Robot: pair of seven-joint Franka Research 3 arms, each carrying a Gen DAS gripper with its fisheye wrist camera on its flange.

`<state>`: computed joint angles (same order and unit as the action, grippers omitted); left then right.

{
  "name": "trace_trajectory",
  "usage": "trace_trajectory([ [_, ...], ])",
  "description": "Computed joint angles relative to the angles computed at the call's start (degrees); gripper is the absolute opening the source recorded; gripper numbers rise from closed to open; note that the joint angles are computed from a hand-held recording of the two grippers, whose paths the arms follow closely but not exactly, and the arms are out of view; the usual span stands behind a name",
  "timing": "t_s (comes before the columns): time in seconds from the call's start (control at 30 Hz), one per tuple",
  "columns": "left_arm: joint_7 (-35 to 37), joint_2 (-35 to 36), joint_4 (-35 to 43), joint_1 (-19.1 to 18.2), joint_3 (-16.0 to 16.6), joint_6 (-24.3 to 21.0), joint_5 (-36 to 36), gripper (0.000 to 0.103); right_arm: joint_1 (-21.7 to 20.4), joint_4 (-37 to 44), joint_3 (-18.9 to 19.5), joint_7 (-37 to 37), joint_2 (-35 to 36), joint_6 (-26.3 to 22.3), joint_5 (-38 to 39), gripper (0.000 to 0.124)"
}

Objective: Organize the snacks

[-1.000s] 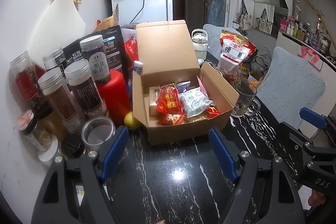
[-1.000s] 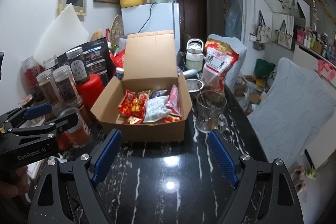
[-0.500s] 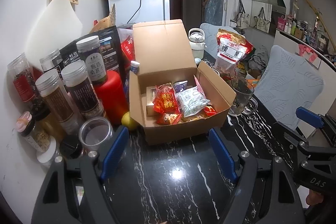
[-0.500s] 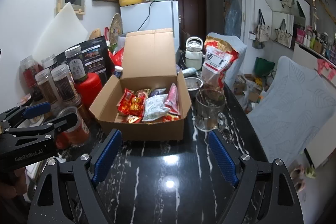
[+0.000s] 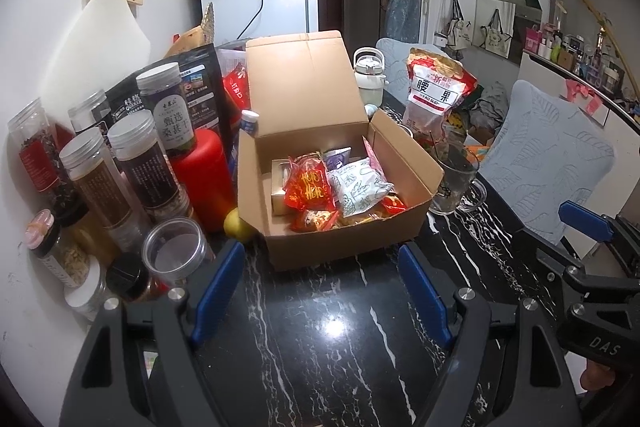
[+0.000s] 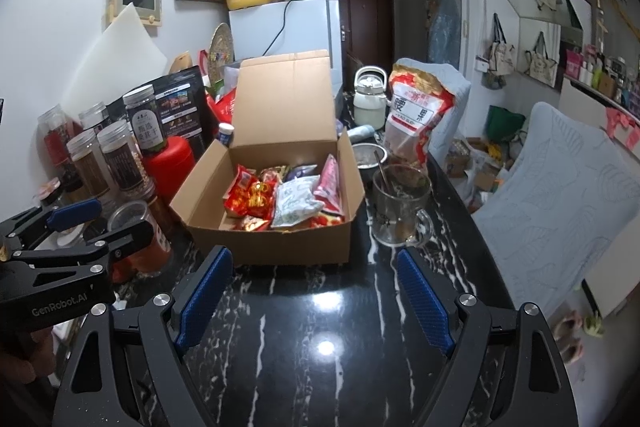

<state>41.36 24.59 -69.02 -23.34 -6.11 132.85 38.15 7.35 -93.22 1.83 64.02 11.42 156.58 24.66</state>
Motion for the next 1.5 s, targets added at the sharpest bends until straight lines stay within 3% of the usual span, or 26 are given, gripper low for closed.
trace_trajectory([
  [1.5,2.02,1.41,1.68,-0.65,-0.07,-0.06,-1.66,0.079,-0.21,0.57,-0.49,2.25,0.62,-1.54,-1.31,0.085],
])
